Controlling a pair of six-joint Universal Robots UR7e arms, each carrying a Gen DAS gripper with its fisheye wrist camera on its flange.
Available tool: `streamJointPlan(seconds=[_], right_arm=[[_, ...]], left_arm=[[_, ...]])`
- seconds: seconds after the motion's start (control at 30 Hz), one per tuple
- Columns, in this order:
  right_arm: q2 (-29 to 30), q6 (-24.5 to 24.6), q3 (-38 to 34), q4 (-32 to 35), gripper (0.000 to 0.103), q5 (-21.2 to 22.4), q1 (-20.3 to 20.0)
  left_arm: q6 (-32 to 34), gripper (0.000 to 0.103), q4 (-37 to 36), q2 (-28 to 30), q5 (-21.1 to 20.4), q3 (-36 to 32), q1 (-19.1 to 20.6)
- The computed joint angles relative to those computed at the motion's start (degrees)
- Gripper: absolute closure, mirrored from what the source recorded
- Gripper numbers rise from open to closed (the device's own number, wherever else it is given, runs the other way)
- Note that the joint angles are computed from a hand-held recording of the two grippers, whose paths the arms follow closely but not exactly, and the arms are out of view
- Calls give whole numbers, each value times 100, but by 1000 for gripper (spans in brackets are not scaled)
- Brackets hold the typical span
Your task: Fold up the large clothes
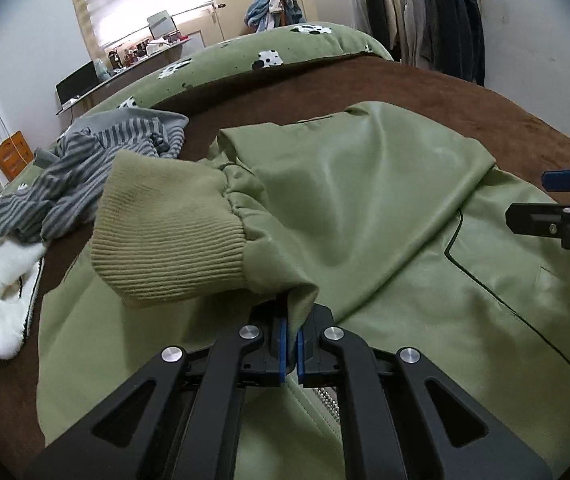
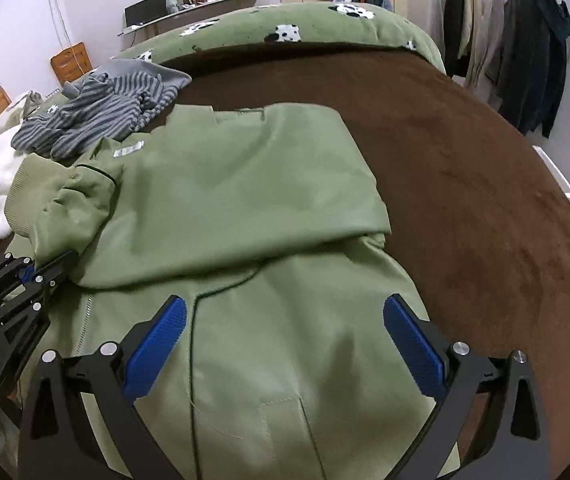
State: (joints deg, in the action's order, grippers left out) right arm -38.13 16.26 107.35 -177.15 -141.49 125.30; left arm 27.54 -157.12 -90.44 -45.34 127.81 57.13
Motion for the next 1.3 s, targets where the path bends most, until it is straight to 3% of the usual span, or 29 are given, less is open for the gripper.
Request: streamJointPlan(seconds=[0.23,0.3,0.33,0.4,0.47,0.5,0.67,0.87,1.13,1.3], right_arm=[[-34,36,39,8,6,17,-16],[-49,19,46,15,6,-13,6],[-60,-4,39,41,6,-66,25],[-66,-20,12,99,6,-153,47],[-106,-21,21,128,6,-200,60],[-127,-25,34,117,6,-211,65],[-193,-9,52,87,6,-268,92],[-157,-319,-180,182,6,-172,217],[197,-870,-1015,412,6,126,439],[685,-1120,-1675,648,6,268,412]], left_arm=[[26,96,89,-23,-15,-140,-56],[-14,86,178,-101,-75,-157,-85],[-31,80,263,-157,-135,-168,-105],[116,35,146,-245,-67,-67,-219],[534,14,-433,-295,126,171,-395],[718,10,-655,-323,191,256,-476],[758,8,-460,-673,151,296,-735],[484,6,-111,-886,252,46,-615],[-11,6,416,-505,740,-644,209],[-425,6,675,-359,579,-907,645]])
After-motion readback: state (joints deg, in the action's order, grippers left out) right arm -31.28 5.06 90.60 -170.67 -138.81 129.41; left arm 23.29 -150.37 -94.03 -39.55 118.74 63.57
